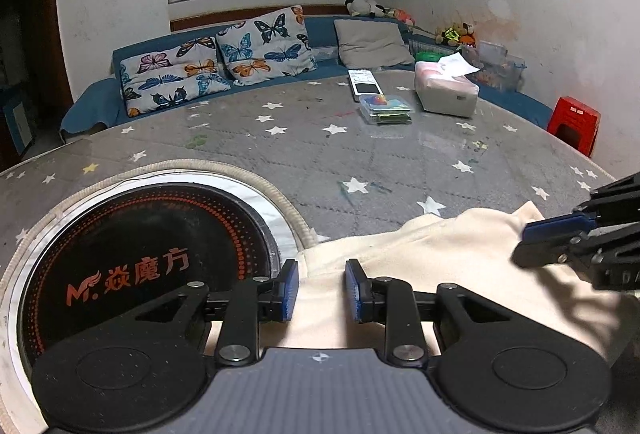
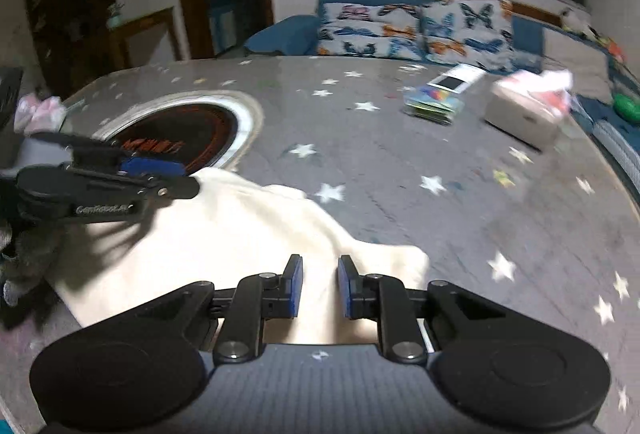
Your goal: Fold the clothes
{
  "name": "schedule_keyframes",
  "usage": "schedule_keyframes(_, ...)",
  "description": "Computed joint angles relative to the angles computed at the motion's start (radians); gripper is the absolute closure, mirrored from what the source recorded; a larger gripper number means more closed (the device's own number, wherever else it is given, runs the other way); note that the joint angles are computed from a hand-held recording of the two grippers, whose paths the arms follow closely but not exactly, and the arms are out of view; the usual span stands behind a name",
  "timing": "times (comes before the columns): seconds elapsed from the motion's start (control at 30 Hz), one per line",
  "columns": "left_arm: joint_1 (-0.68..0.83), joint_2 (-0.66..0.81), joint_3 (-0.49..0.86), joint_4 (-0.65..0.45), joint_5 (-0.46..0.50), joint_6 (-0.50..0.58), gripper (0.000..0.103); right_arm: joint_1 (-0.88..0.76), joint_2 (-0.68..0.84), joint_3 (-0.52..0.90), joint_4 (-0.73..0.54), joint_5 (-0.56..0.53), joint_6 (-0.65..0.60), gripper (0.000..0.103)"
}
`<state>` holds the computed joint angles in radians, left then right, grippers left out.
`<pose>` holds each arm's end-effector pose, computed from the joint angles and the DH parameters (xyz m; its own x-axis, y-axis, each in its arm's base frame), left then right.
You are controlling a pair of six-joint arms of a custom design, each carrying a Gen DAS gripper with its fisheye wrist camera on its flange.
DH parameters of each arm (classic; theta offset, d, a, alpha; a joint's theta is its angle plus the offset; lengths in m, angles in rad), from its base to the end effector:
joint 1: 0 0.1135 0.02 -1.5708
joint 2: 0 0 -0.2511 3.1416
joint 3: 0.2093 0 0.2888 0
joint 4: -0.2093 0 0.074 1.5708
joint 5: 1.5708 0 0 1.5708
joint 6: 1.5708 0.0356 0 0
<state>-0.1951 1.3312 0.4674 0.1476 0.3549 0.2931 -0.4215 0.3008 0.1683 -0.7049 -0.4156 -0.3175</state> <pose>0.2630 -0.0646 0.1111 -0.4898 0.3729 -0.7881 0.6063 0.7952 -0.0005 0.1331 -0.0439 0.1309 -0.6839 -0.0064 -0.7296 -0.0903 0.9930 0.0760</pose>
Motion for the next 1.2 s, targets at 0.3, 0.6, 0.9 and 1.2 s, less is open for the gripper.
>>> schedule_keyframes(0.3, -0.017, -0.029, -0.053, 0.060, -0.037, -0.010, 0.073, -0.218, -0.017, 0.005, -0.070, -0.099, -0.115, 0.084)
schedule_keyframes(0.6, -0.009, -0.056, -0.087, 0.077, -0.045, -0.031, 0.071, -0.071, 0.013, -0.024, 0.046, -0.008, -0.061, 0.085)
schedule_keyframes(0.9, -0.006, -0.060, -0.100, 0.093, -0.047, -0.045, 0.070, -0.053, -0.034, -0.029, 0.042, 0.002, -0.055, 0.085)
schedule_keyframes(1.2, -0.011, -0.052, -0.101, 0.109, -0.061, -0.044, 0.062, -0.029, -0.230, -0.050, -0.056, 0.072, -0.037, 0.100)
